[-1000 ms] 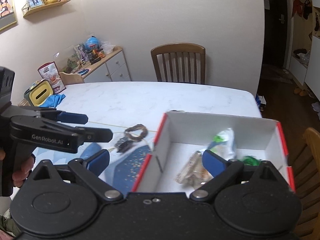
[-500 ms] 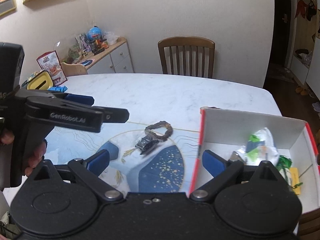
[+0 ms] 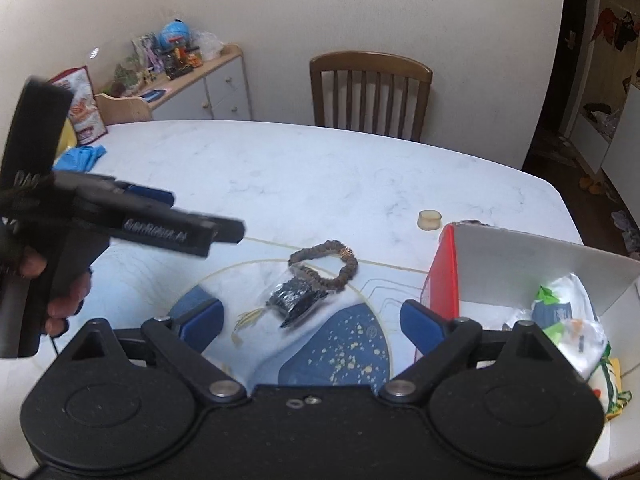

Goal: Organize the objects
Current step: 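Withdraw both tools from the box back toward the bracelet and bead bag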

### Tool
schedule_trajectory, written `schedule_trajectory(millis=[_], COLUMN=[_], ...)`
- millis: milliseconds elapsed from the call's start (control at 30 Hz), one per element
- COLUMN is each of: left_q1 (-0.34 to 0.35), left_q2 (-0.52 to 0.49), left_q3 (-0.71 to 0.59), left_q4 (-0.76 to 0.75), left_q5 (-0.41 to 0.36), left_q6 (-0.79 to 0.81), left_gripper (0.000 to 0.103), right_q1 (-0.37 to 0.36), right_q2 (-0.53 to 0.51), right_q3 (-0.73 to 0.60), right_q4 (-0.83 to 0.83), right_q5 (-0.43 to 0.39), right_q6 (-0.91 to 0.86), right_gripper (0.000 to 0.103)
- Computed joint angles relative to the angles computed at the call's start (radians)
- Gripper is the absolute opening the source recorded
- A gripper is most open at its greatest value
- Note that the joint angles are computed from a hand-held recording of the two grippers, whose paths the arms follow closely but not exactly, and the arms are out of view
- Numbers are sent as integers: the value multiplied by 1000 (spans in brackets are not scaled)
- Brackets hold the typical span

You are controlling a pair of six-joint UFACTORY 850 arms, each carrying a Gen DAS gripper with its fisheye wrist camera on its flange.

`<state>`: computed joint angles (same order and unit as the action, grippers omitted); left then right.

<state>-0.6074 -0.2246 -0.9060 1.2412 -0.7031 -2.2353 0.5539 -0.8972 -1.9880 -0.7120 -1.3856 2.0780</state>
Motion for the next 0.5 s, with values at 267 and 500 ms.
schedule_trajectory(millis=[267, 500], left_q1=[-25, -44], left_q2=[-63, -145], left_q3=[2, -61], left_q4=[98, 163], left_q5=[10, 7], left_q6=[-72, -95], left_gripper=[102, 102], right_q1=[-72, -154], right_q2=[70, 79], right_q3=[129, 181], right_q4=[32, 119], right_q5=[99, 202], right_q6=[20, -22], right_gripper=[90, 86])
